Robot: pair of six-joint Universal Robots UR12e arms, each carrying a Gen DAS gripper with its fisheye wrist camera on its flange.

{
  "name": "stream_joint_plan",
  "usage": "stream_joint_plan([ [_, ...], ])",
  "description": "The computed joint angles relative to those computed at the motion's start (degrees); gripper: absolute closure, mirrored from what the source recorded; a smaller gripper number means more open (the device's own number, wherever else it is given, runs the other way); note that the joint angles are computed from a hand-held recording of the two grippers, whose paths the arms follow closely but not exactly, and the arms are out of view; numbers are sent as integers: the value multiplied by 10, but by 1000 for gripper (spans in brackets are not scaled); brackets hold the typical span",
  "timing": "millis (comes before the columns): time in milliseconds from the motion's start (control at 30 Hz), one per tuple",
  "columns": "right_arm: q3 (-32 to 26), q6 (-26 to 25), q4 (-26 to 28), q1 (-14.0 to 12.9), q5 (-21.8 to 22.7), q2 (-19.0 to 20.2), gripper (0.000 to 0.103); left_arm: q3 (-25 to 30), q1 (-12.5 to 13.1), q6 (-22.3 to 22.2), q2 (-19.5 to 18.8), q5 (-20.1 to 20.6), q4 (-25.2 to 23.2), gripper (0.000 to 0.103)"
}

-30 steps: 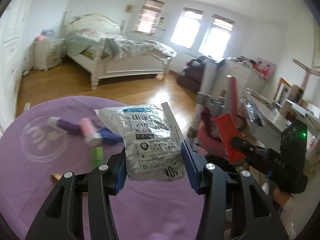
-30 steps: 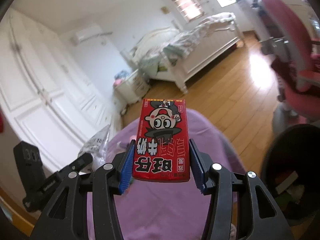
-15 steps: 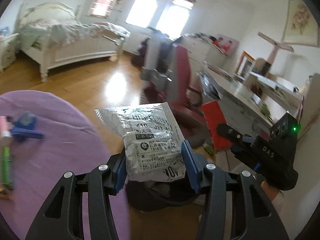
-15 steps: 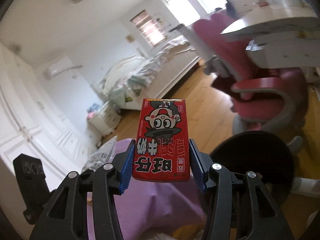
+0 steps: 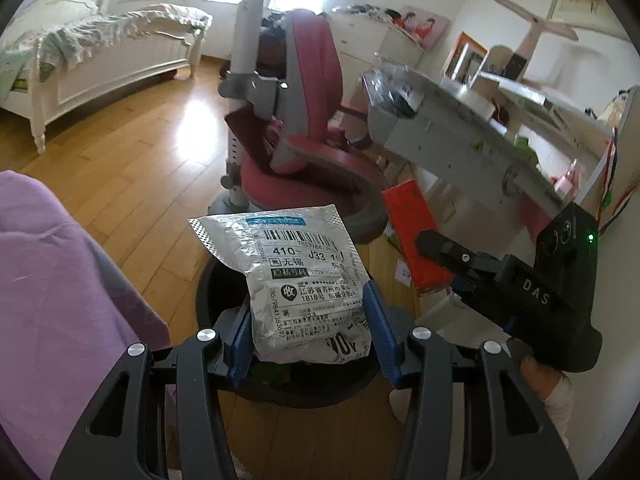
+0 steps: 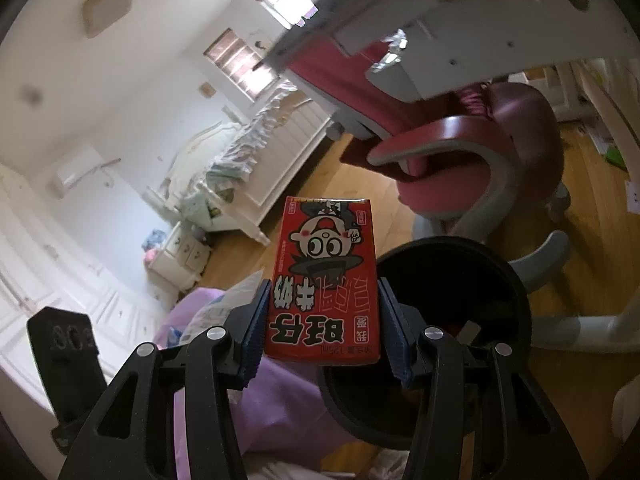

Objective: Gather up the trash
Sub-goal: 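Carry both items over the black bin and open both tools to drop them, then grasp the purple tube with left tool while right tool grasps the pink hair roller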

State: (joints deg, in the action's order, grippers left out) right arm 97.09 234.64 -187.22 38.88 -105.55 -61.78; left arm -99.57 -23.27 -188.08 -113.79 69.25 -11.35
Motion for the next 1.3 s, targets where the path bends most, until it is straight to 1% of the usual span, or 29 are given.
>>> stream_joint_plan([
  [100, 7, 18, -2, -5, 10, 3, 52, 14, -6, 7, -12, 7, -24, 53],
  [400, 21, 33, -2, -13, 13, 5, 52, 42, -16, 21, -35, 13, -60, 52],
  [533, 19, 32, 28, -16, 14, 4, 51, 58, -22, 32, -40, 28, -87, 47],
  [567, 18, 37, 36, -15, 9, 2, 46, 60, -22, 32, -40, 27, -89, 45],
  [600, 17, 42, 43, -14, 0, 1, 35, 58, -20, 28, -38, 19, -87, 40],
  [667, 19, 48, 46, -10, -18, -1, 26, 52, -16, 18, -33, 6, -75, 40],
  [833, 12, 46, 51, -5, -27, 0, 26, 21, -2, -12, -6, -13, -38, 40],
  [933, -9, 23, 63, 2, -20, 8, 26, -10, 11, -22, 19, -11, -5, 40],
  [1033, -41, -8, 80, 9, -3, 19, 26, -47, 32, -38, 47, -1, 31, 40],
  [1133, -95, -67, 104, 20, 28, 43, 26, -89, 62, -62, 78, 26, 66, 40],
  [1167, -111, -86, 110, 23, 42, 51, 26, -98, 71, -64, 86, 34, 70, 40],
  [1233, -154, -133, 127, 30, 80, 71, 26, -123, 96, -53, 109, 63, 67, 40],
  [1267, -174, -154, 135, 33, 98, 81, 26, -132, 107, -41, 119, 80, 65, 40],
  [1300, -195, -178, 145, 36, 116, 91, 26, -145, 120, -20, 130, 107, 63, 40],
])
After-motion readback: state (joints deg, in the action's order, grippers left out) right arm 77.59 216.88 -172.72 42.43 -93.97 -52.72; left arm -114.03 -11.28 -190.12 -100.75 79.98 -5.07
